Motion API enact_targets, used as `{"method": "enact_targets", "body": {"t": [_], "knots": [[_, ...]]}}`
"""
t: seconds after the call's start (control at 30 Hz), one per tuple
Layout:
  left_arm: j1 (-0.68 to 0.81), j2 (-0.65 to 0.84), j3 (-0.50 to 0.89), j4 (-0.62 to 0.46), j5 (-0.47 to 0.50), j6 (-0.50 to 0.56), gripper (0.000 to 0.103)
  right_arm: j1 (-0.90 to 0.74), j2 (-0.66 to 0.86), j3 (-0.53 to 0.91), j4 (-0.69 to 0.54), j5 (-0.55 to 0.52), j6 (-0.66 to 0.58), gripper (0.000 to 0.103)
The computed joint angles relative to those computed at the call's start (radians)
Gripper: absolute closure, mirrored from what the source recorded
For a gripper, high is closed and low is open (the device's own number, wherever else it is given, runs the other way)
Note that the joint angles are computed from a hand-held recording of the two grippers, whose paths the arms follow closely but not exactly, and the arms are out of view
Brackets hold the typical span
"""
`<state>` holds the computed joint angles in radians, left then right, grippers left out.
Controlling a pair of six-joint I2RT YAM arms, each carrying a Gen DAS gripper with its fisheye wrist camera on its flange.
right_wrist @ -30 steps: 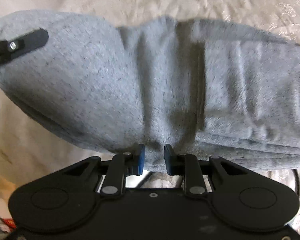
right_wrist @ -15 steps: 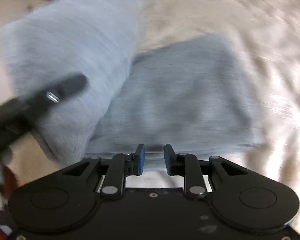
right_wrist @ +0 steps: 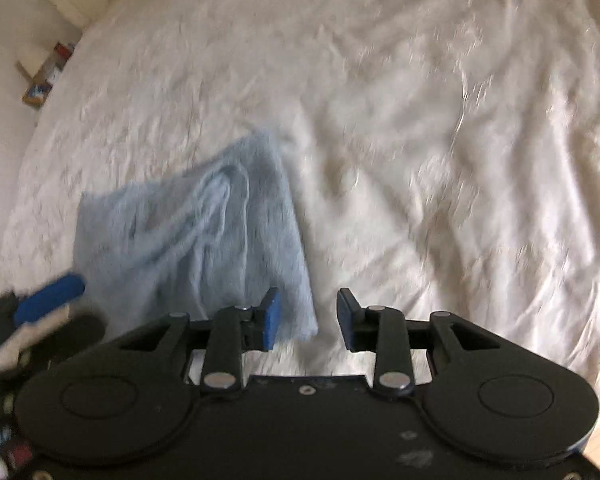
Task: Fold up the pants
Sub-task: 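Open both grippers and release the folded sweatpants onto the bed, then grasp the folded sweatpants edge with the right gripper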
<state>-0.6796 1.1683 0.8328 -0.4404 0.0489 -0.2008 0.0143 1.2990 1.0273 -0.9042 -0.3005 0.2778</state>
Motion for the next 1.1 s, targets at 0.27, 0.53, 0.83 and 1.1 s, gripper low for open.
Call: {"method": "enact_targets", "body": {"t": [0.27, 0.53, 0.83, 1.1], "knots": [[0.043, 0.306, 0.073, -0.042, 0.123, -0.144, 0.046, 0.0, 0.083, 0.094, 0.072, -0.101, 0.022, 0.046], [0.046, 0.088, -0.016, -0.045, 0.016, -0.189, 0.043, 0.137, 0.204, 0.158, 0.106, -0.071, 0.035, 0.026], [0.239, -0.181, -0.118, -0.257, -0.079, -0.314, 0.043, 0.178, 0.25, 0.078, 0.179, -0.085, 0.085, 0.025], [0.405, -0.259, -0.099, -0.374, -0.058, -0.345, 0.043, 0.232, 0.267, 0.102, 0.166, -0.128, 0.088, 0.046]]}}
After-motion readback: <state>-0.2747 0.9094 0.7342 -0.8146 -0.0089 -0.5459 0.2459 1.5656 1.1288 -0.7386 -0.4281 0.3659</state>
